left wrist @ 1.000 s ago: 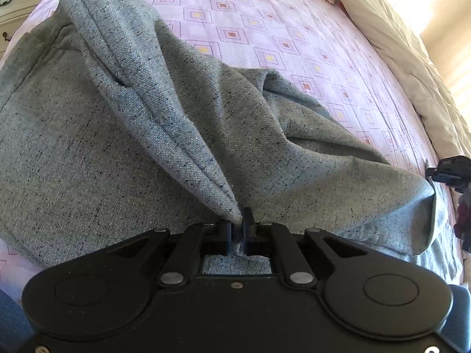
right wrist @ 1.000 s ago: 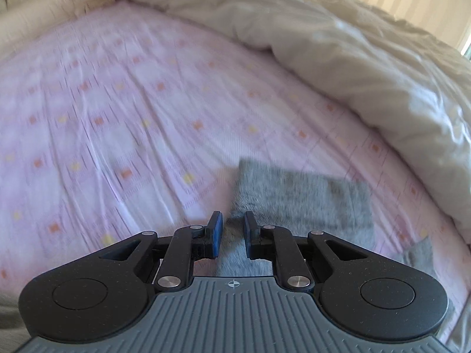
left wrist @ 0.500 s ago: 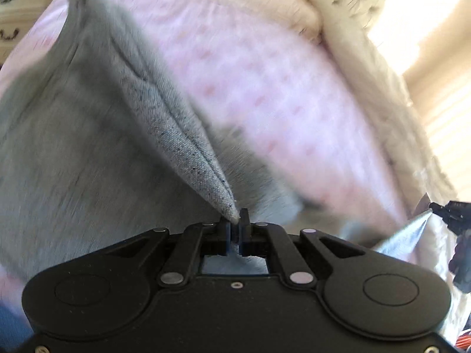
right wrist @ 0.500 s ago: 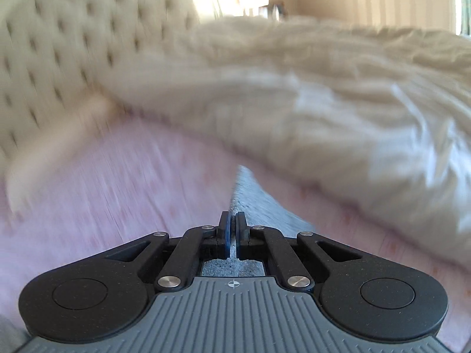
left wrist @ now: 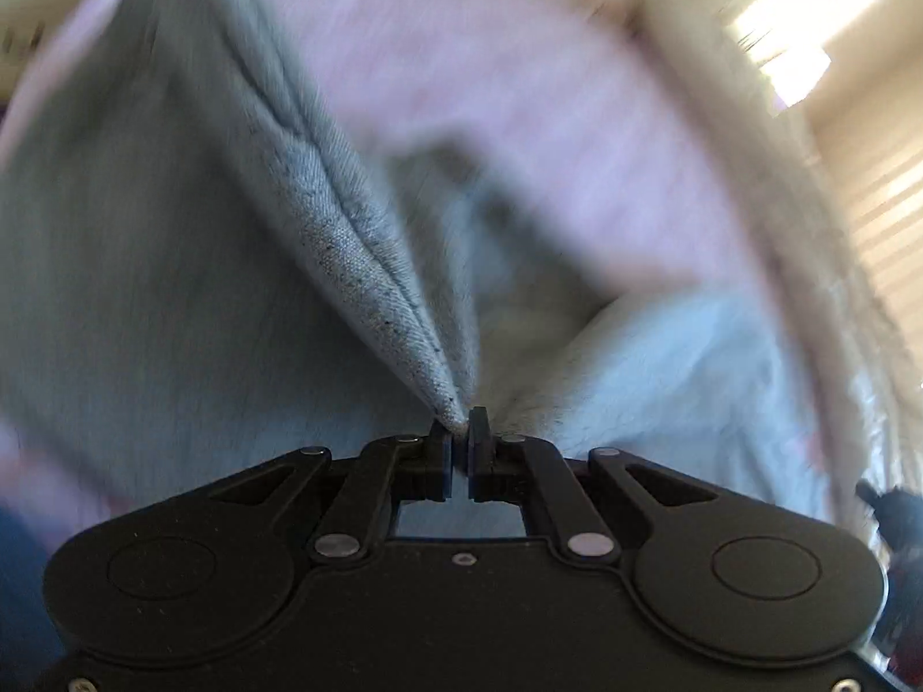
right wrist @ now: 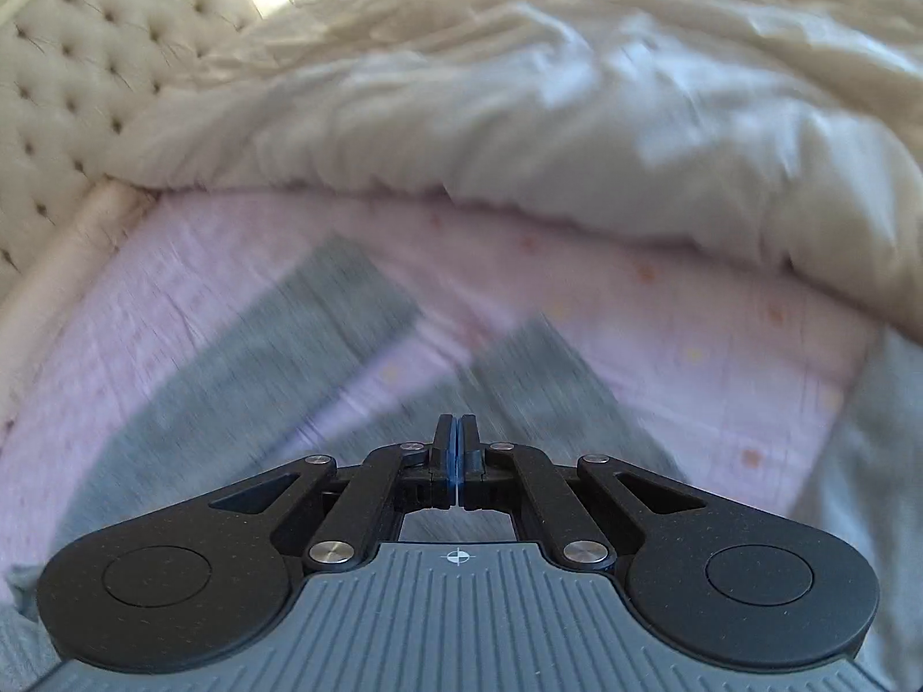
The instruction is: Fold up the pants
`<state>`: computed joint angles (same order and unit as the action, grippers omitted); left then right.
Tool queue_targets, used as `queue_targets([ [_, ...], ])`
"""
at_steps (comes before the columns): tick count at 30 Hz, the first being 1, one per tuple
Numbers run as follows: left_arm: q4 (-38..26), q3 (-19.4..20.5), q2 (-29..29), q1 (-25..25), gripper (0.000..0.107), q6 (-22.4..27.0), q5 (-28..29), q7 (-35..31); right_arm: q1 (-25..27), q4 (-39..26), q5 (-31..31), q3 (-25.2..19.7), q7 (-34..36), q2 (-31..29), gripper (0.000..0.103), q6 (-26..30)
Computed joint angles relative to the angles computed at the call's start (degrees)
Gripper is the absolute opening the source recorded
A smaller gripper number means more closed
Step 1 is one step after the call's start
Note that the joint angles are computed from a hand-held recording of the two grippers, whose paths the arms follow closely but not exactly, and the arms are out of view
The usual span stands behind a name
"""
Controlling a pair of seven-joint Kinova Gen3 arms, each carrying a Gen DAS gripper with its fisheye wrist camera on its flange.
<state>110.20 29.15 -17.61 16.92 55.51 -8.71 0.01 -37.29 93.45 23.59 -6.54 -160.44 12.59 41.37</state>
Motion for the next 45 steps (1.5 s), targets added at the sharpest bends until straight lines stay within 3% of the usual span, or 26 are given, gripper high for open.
queue_targets([
  [2,2.3,-1.3,0.0,0.6,0.006,-1.9,2.8,0.5,-0.1,1.8,1.2,0.1,-0.5,0.0,0.004,-3.1],
  [5,3.4,-1.5,-0.2,0.1,0.006,-3.3,3.2,1.6,1.2,-0.8,-0.6,-0.4,3.5,1.6,0.007,-5.4],
  [8,2.3,0.0,1.0,-0.6,0.006,-1.9,0.7,2.1,1.4,-5.3,-2.2,0.6,6.7,4.7,0.033,-6.0],
  [11,1.7,0.9,2.8,0.1,0.006,-0.6,-1.9,2.6,2.7,-10.0,-7.0,1.0,9.0,8.5,0.037,-5.3],
  [17,3.0,-0.4,3.0,2.5,0.008,-1.9,-3.6,4.6,0.4,-18.1,-12.7,5.1,3.3,15.4,0.037,1.5],
  [20,4.5,-2.4,0.9,3.1,0.008,-2.9,-1.7,3.8,-1.1,-17.7,-11.7,6.2,0.3,16.2,0.038,-0.5],
  [23,5.2,-2.8,-0.1,2.3,0.008,-3.4,-0.5,2.3,-0.1,-19.6,-11.5,4.4,4.1,17.5,0.014,-1.6],
  [25,5.0,-2.3,-0.3,1.6,0.006,-3.0,-0.4,1.8,0.0,-19.5,-11.8,3.9,6.4,16.6,0.014,-4.0],
  [31,2.7,-1.9,-0.6,0.6,0.006,-1.0,-1.6,-1.2,-3.5,-14.0,-3.7,6.2,10.9,5.3,0.014,-11.2],
  [37,1.4,-1.9,-3.7,-0.1,0.006,0.2,-0.1,-5.1,-4.1,-2.4,3.8,5.1,3.2,-7.1,0.014,-6.0],
  [39,1.9,-2.0,-4.5,-0.3,0.007,0.0,1.6,-6.2,-3.7,0.6,4.1,3.8,1.6,-8.1,0.014,-2.2],
  [41,2.2,-1.6,-4.2,-0.9,0.007,0.3,3.1,-7.0,-1.8,3.1,0.6,2.1,1.2,-8.0,0.014,0.4],
  [43,1.8,-0.4,-2.9,-1.4,0.007,1.7,3.7,-7.2,1.1,5.6,-1.7,-0.9,0.2,-7.2,0.014,0.9],
  [45,2.0,-0.3,-1.7,-0.9,0.007,2.2,4.4,-7.6,0.1,6.9,-0.3,-0.9,-2.1,-6.5,0.014,1.8],
])
